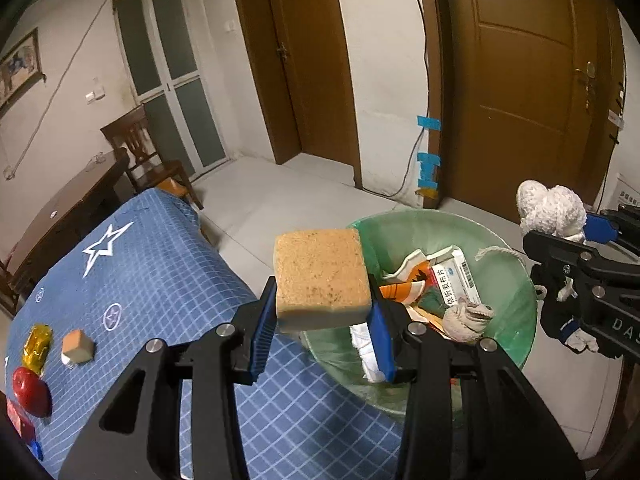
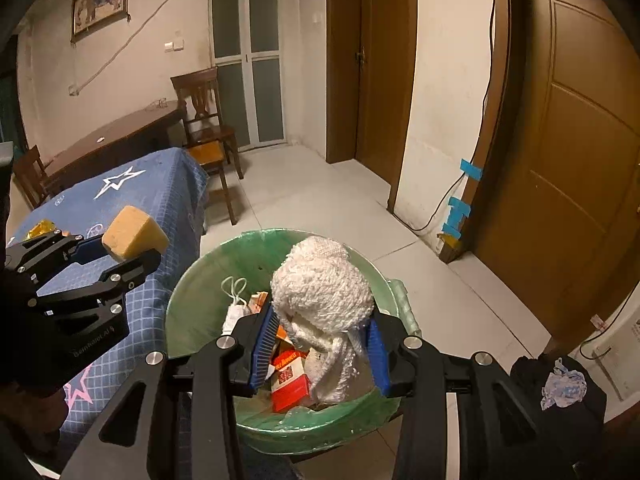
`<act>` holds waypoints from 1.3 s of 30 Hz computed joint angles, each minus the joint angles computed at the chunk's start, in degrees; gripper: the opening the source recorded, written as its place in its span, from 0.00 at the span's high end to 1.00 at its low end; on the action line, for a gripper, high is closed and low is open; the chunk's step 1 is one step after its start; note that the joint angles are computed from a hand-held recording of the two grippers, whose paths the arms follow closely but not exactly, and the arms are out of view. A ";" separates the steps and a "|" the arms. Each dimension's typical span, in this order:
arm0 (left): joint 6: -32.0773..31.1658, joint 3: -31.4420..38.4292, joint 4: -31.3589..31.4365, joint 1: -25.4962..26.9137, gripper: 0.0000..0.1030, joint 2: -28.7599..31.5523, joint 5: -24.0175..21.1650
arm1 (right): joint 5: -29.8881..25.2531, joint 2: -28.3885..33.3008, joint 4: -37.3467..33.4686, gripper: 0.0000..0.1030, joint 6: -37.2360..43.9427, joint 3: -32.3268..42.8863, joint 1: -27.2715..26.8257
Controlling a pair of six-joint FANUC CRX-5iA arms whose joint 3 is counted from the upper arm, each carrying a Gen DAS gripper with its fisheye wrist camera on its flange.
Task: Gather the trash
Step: 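Open both tools to drop the sponge block and cloth into the bin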
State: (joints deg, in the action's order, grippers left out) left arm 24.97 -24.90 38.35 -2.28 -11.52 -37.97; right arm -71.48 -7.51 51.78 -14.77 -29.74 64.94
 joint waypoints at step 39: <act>-5.16 -3.25 5.62 0.60 0.33 -1.82 -0.28 | -1.32 0.04 4.74 0.31 -9.37 -4.02 3.23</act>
State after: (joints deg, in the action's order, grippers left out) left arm 19.82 -28.15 43.96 -1.68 -13.34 -38.25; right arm -72.80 -7.47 56.51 -24.14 -33.76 68.17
